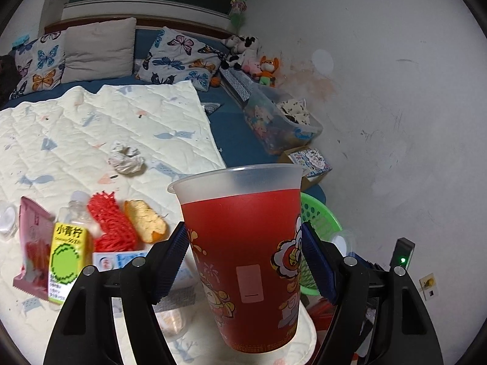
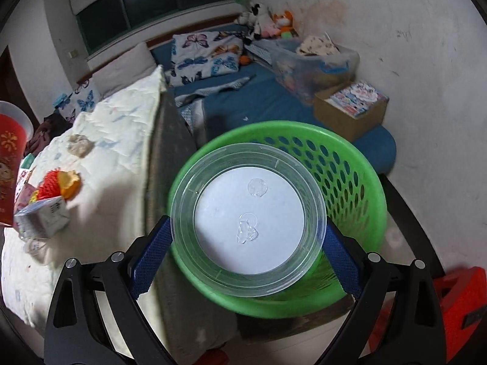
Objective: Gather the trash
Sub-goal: 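Carry the clear lid over the green basket with the right tool and release it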
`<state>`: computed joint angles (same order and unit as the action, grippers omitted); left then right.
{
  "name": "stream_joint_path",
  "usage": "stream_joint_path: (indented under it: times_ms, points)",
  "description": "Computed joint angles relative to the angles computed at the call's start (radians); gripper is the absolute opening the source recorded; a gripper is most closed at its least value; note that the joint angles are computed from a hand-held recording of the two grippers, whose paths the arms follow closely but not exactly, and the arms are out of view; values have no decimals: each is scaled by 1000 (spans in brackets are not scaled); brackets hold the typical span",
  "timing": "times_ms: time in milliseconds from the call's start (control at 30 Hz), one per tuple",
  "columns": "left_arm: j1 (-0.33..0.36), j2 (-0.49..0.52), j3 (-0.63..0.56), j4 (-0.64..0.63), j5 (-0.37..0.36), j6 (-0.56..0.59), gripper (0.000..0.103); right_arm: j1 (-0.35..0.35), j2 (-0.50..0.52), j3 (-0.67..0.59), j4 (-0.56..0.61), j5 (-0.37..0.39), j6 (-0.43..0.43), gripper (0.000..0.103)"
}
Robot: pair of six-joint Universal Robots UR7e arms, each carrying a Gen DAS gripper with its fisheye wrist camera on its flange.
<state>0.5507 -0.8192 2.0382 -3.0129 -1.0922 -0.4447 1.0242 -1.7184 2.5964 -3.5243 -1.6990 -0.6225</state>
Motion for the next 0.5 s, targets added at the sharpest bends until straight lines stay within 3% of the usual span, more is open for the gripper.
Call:
stream_joint_path:
  times_ms: [300, 500]
  points:
    - [0, 76, -81, 49, -10, 15, 71, -89, 36, -55, 50, 39, 16, 94]
    - [3, 126, -130, 66, -30, 35, 71, -110, 45, -79, 54, 41, 30, 96]
